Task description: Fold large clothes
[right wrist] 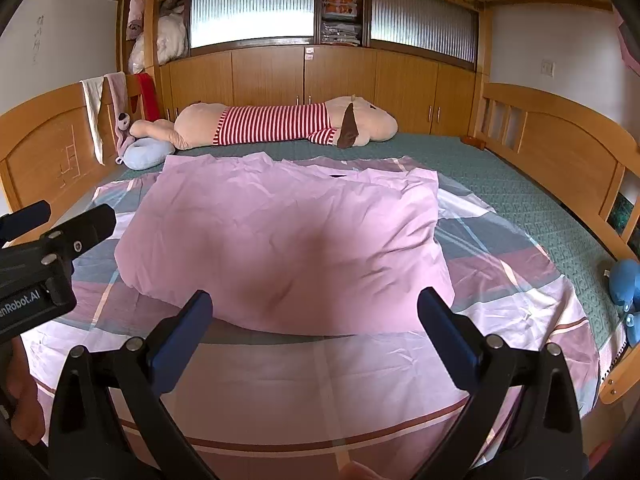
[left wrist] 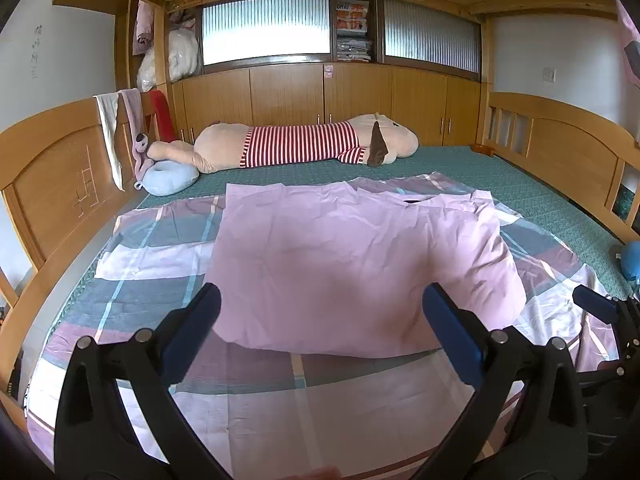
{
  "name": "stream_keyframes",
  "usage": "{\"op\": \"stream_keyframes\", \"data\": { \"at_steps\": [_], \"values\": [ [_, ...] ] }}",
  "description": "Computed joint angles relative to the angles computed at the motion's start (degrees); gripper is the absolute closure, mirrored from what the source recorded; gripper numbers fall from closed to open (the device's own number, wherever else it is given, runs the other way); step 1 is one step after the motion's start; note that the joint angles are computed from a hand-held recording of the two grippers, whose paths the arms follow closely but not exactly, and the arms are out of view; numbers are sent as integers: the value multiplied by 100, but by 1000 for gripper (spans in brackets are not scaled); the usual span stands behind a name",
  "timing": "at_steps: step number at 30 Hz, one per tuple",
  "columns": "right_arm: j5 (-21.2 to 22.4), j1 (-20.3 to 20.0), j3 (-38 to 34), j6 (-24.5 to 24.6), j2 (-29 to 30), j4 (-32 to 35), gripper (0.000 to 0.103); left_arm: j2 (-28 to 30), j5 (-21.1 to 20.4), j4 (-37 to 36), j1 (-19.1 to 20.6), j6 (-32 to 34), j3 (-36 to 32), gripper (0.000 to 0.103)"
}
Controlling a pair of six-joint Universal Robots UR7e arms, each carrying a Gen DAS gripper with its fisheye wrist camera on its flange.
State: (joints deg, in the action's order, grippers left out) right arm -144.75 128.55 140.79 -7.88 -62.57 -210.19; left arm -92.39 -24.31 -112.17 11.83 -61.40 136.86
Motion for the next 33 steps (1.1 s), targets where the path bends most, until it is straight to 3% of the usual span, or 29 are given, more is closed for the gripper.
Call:
{"op": "stream_keyframes", "data": {
  "at_steps": [26, 33],
  "values": [
    [58, -38, 15, 95, 147, 124, 1, -16, -31, 187, 12, -149, -18, 2],
    [98, -75, 41, 114, 171, 119, 1, -43, -111, -148, 34, 83, 56, 2]
  ]
}}
